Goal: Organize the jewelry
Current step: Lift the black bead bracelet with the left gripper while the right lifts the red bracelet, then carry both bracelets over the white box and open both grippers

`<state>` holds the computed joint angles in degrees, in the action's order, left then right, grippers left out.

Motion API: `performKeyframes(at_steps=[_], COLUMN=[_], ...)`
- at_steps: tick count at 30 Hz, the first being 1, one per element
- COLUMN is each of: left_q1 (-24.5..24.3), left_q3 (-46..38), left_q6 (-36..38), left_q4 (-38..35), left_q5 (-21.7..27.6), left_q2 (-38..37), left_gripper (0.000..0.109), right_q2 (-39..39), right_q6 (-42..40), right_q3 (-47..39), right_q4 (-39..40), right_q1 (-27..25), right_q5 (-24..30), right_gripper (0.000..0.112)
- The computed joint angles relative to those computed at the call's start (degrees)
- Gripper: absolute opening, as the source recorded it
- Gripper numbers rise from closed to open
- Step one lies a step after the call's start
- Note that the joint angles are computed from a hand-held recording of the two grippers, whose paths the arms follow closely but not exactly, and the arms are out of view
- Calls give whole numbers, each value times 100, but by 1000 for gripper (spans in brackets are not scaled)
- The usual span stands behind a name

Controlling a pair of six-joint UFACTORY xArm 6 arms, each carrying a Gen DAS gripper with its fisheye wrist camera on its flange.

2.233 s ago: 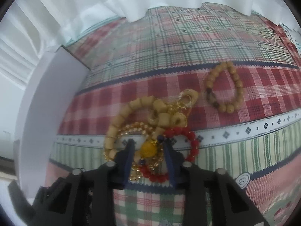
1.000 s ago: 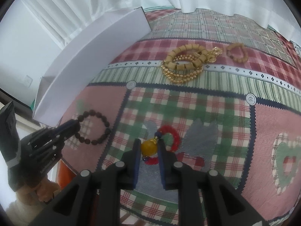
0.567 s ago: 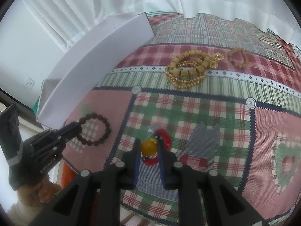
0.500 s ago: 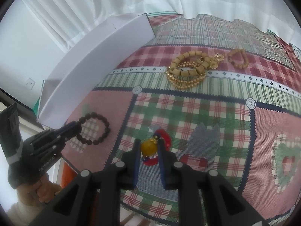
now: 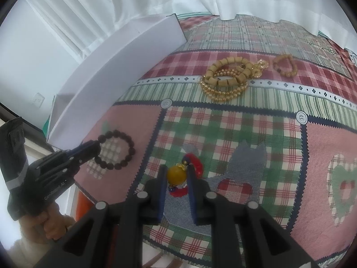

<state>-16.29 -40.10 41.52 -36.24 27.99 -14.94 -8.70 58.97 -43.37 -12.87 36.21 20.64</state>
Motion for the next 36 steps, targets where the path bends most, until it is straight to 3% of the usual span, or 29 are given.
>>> performKeyframes(at_steps=[14, 22, 25, 30, 36], left_q1=[395, 1262, 1643, 2064, 2382], left_q3=[-489, -1367, -1819, -2467, -3162], left_q6=[209, 245, 180, -61, -444], left_q4=[-357, -615, -631, -368, 3], left_q5=[547, 1326, 1512, 1289, 1194], left_q2=[-140, 5, 194, 690, 1482], left_gripper=[10, 10, 10, 10, 10], right_q2=[246, 653, 950, 1779, 3311], right_q6=[-315, -888, -1115, -1536, -2549], right_q3=[-568, -1503, -2133, -3554, -5730], right_q4=[-80, -95, -200, -297, 547], right_q1=[40, 15, -32, -48, 25], right_q5=[186, 510, 684, 748, 823], right_gripper=[18, 18, 18, 18, 18])
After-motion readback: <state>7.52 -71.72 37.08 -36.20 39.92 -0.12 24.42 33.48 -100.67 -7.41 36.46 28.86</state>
